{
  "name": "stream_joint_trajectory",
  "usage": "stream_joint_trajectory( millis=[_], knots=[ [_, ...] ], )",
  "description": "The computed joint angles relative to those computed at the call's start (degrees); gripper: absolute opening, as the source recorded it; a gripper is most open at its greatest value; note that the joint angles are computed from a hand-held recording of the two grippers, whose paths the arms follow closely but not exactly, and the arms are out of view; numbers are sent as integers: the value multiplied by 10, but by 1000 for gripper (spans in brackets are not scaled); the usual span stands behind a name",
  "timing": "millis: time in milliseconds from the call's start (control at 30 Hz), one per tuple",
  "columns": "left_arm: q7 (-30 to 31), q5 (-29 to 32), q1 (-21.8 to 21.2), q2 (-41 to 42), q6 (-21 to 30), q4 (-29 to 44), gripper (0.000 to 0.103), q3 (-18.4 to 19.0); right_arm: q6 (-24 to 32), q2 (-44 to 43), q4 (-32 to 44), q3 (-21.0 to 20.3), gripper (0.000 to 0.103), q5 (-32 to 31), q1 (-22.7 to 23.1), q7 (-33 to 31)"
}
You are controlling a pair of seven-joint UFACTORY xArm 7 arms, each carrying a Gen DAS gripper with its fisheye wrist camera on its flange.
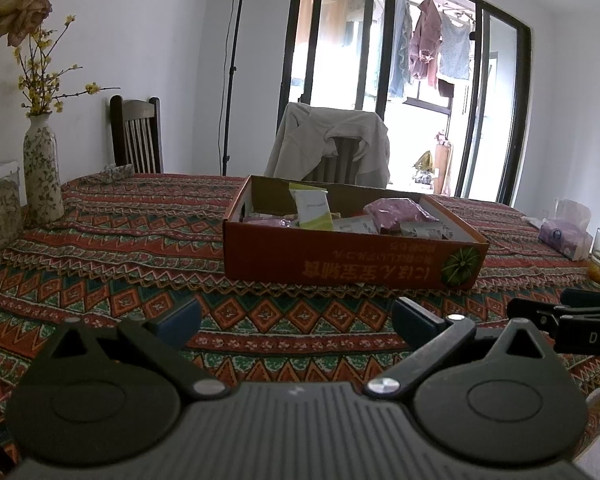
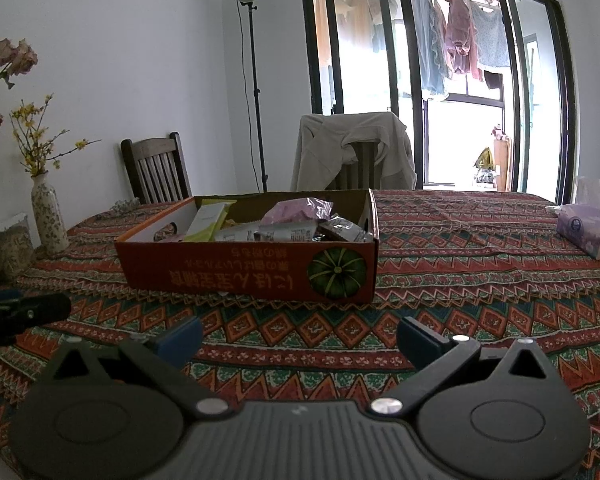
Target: Organize snacks
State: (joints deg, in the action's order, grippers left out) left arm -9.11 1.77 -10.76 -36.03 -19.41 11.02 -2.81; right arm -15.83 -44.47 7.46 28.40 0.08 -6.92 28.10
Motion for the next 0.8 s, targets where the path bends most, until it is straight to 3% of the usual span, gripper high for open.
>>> stream_joint_trajectory(
  millis=[800],
  knots=[
    [0, 4, -3, 2, -3, 0, 103, 5, 2, 0, 1, -2, 103, -2, 1, 0]
  ],
)
